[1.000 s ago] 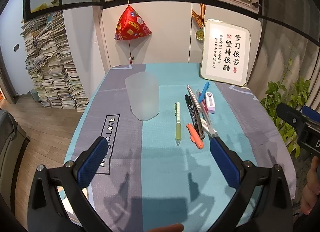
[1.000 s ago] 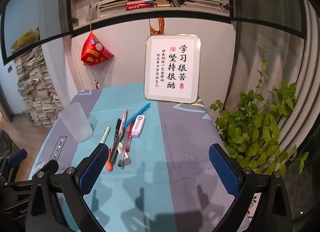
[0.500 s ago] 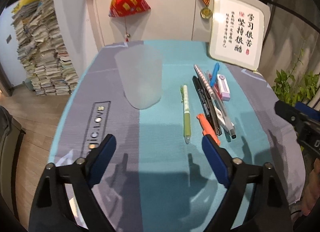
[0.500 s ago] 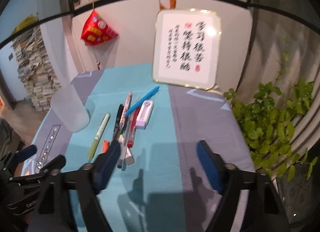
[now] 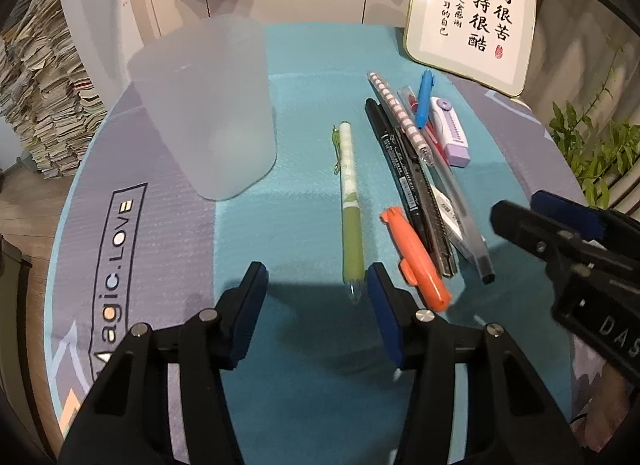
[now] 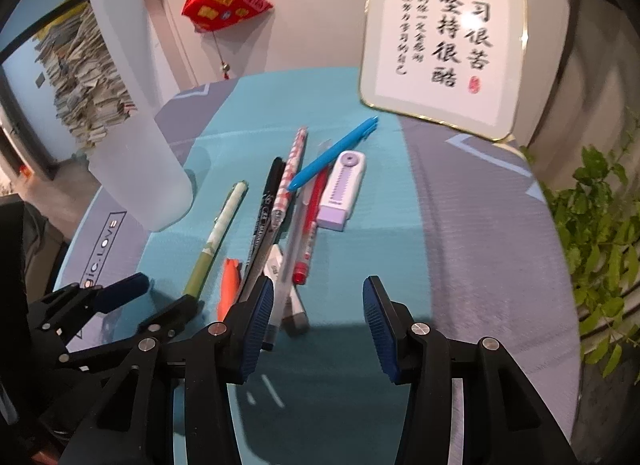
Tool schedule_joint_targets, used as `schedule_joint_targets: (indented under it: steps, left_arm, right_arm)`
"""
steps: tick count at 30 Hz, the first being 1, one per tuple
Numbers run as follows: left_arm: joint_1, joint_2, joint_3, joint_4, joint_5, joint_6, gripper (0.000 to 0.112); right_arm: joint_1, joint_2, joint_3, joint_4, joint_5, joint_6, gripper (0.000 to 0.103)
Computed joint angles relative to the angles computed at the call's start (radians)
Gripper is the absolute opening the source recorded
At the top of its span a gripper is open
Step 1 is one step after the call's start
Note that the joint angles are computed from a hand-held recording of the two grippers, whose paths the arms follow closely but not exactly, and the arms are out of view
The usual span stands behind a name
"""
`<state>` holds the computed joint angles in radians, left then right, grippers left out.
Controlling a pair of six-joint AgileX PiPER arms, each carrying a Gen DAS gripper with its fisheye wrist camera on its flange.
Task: Organize stationery
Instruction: 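Move the left tool to the light-green pen while the right tool reaches the clear pen, then close the left tool on the light-green pen while the right tool grips the clear pen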
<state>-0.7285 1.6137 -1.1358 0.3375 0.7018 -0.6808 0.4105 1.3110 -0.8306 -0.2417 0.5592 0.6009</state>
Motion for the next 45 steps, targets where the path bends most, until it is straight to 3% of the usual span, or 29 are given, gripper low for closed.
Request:
schedule_joint_targets:
  steps: [4,6,8,11,16,25,36,38,40,42,45]
  left_arm:
    - [-0.002,0.012,-0.004,0.019,-0.001,-0.012,0.05]
    - [-0.002,0.013,-0.004,0.022,-0.005,-0.01,0.049]
    - [-0.004,0.011,0.0,0.031,-0.009,-0.013,0.047]
    - [-0.006,0.018,-0.004,0.032,-0.02,-0.004,0.036]
    - [-0.024,0.012,0.006,0.032,-0.04,0.01,0.009]
    - [-0.024,-0.089,0.115,0.023,-0.057,0.006,0.009]
    - [-0.1,-0.267,0.276,0.036,0.005,-0.051,0.009]
    - [-0.13,-0.291,0.291,0.056,0.024,-0.076,0.01]
    - [-0.154,-0.304,0.299,0.071,0.04,-0.096,0.017]
    - [-0.171,-0.307,0.3,0.095,0.053,-0.129,0.045]
    - [-0.193,-0.321,0.302,0.151,0.07,-0.195,0.05]
  right_arm:
    - [0.007,0.044,-0.016,0.03,-0.009,-0.034,0.049]
    - [0.008,0.068,-0.027,0.037,-0.004,-0.046,0.039]
    - [-0.001,0.09,-0.037,0.062,0.002,-0.074,0.022]
    - [0.001,0.089,-0.033,0.059,-0.006,-0.078,0.01]
    - [0.016,0.058,-0.017,0.035,0.013,-0.065,0.01]
    - [-0.053,-0.153,0.102,0.123,0.074,-0.185,0.01]
    - [-0.072,-0.345,0.246,0.146,0.178,-0.187,0.009]
    - [-0.097,-0.364,0.269,0.205,0.189,-0.252,0.01]
    - [-0.135,-0.377,0.29,0.283,0.187,-0.339,0.01]
    - [-0.135,-0.39,0.296,0.284,0.192,-0.333,0.01]
    - [-0.14,-0.414,0.293,0.28,0.183,-0.32,0.011]
